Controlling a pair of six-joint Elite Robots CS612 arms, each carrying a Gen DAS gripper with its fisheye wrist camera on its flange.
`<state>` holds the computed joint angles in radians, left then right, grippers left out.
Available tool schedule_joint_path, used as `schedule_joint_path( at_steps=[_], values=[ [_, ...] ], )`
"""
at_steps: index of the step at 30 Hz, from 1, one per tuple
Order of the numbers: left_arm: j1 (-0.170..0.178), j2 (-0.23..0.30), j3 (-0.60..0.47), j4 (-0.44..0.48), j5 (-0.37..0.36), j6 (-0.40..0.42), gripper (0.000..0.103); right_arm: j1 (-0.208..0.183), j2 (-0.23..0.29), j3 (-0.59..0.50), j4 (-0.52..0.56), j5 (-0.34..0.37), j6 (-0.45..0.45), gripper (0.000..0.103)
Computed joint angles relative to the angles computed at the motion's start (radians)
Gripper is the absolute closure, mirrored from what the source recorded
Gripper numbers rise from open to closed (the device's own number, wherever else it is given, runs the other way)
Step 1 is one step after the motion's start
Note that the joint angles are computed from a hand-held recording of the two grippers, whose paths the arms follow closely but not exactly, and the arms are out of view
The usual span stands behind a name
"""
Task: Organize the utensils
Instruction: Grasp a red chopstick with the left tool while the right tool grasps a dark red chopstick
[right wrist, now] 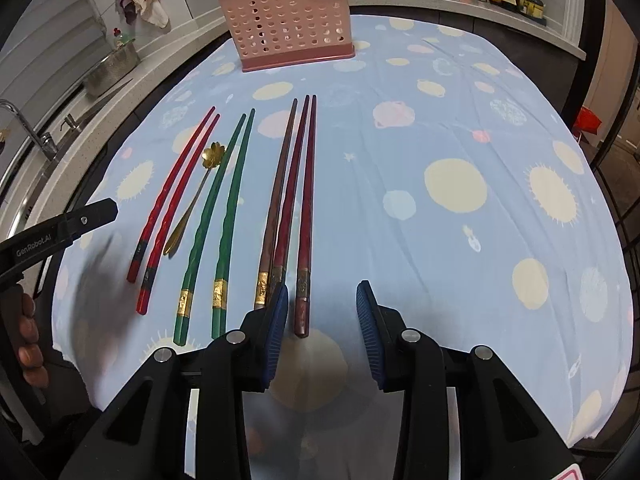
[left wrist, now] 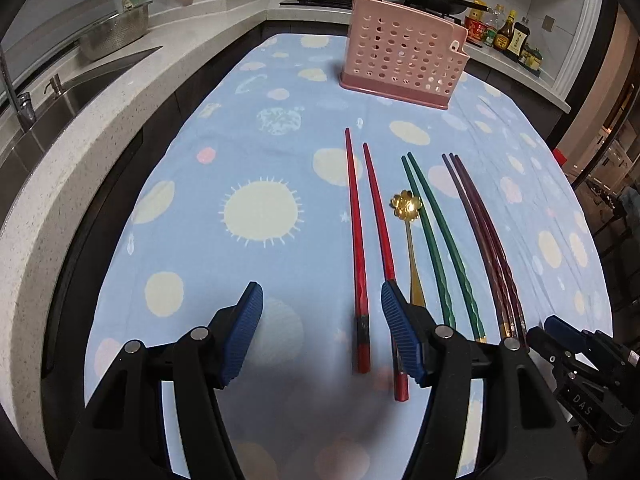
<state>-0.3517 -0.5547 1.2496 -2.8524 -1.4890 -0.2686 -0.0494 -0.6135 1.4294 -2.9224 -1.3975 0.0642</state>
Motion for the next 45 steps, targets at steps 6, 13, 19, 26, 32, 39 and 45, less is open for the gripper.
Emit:
schedule_joint_path(
  at_steps=[6, 13, 19, 26, 32, 39, 45],
  values=[
    [-0.004, 0.000, 0.018, 0.008, -0.004, 0.006, 0.045, 0.002, 0.002, 0.000, 0.006, 0.003, -0.004, 0.068],
    [-0.005, -0.003, 0.032, 0.012, -0.013, 0.018, 0.045, 0.007, 0.010, -0.011, 0.004, -0.013, -0.012, 0.071],
    [-0.006, 0.003, 0.029, 0.029, -0.015, 0.022, 0.045, 0.011, 0.019, -0.024, 0.002, -0.029, -0.018, 0.078],
    [-0.007, 0.015, 0.008, 0.043, 0.000, 0.031, 0.045, 0.014, 0.026, -0.034, -0.003, -0.041, -0.027, 0.082],
    [-0.012, 0.026, -0.008, 0.043, 0.020, 0.057, 0.055, 0.017, 0.030, -0.039, -0.007, -0.051, -0.038, 0.083],
    [-0.013, 0.031, -0.020, 0.044, 0.005, 0.073, 0.072, 0.017, 0.032, -0.039, -0.017, -0.049, -0.040, 0.084],
    [-0.011, 0.030, -0.018, 0.041, -0.016, 0.072, 0.088, 0.016, 0.032, -0.037, -0.020, -0.047, -0.033, 0.087]
  ],
)
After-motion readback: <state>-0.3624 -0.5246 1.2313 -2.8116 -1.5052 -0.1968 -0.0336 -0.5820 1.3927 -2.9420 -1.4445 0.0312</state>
